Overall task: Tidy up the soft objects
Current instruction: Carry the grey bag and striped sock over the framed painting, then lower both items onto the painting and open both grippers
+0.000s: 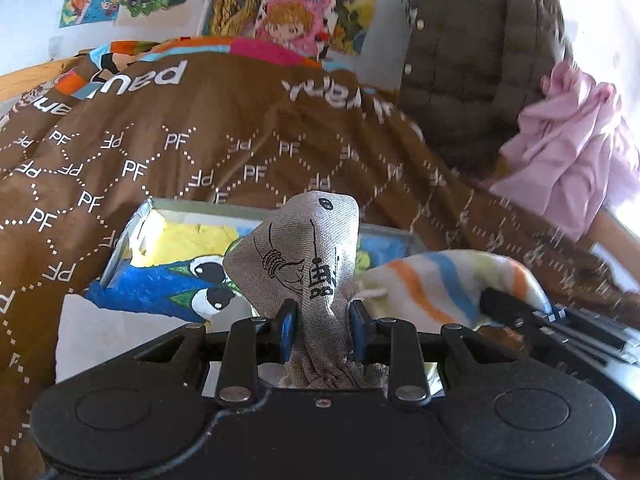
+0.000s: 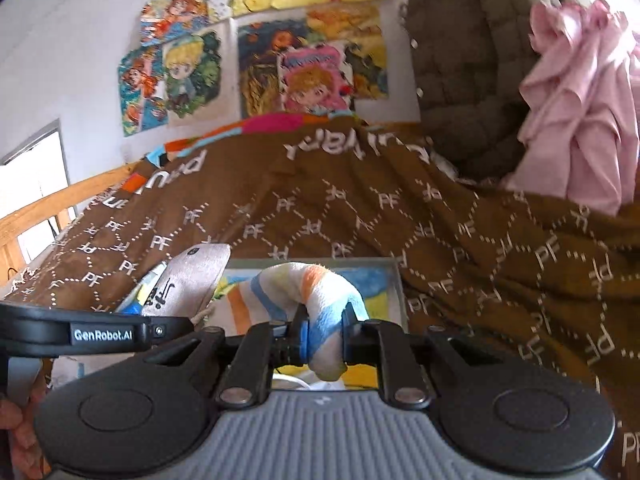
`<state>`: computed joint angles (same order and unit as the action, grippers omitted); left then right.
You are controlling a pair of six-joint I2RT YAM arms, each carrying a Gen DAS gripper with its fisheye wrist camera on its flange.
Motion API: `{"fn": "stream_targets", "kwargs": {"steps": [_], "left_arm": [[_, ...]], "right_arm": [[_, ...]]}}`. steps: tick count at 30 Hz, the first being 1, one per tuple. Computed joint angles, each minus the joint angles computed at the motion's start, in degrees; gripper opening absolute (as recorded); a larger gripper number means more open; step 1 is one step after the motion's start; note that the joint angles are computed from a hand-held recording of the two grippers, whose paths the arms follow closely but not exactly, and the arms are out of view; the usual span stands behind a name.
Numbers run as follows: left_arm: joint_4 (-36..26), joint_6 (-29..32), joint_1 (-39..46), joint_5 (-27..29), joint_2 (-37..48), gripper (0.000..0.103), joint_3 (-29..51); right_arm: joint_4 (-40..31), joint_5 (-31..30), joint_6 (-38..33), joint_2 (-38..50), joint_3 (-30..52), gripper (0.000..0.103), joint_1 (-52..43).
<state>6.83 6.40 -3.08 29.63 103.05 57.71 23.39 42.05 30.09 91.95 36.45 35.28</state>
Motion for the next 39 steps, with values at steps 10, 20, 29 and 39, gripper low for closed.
{"fn": "stream_targets", "kwargs": {"steps": [10,20,29,39], "left_arm": [[-4.13,1.92,-2.68,-4.32,3.63,0.036,3.74],[-2.26,-0.43,-2.12,-3.83,1.25,0.051,1.54],[-0.47,-4.53,0.23,-2.30,-6.17,0.083,-2.24],[3.73,-10.06,9.24,7.05,-20.65,0.102,-12.67]], "right_arm": [[-4.01,1.69,3.75,-0.30,0.47,0.035,-0.33],[-5.11,6.17,3.17,-3.05,-0.32,0.068,1.38],[-9.37,13.50,4.91,-10.76,-1.88,0.093,7.54],[-29.76,26.06,18.74,-15.33,4.23,0.103,20.00]]}}
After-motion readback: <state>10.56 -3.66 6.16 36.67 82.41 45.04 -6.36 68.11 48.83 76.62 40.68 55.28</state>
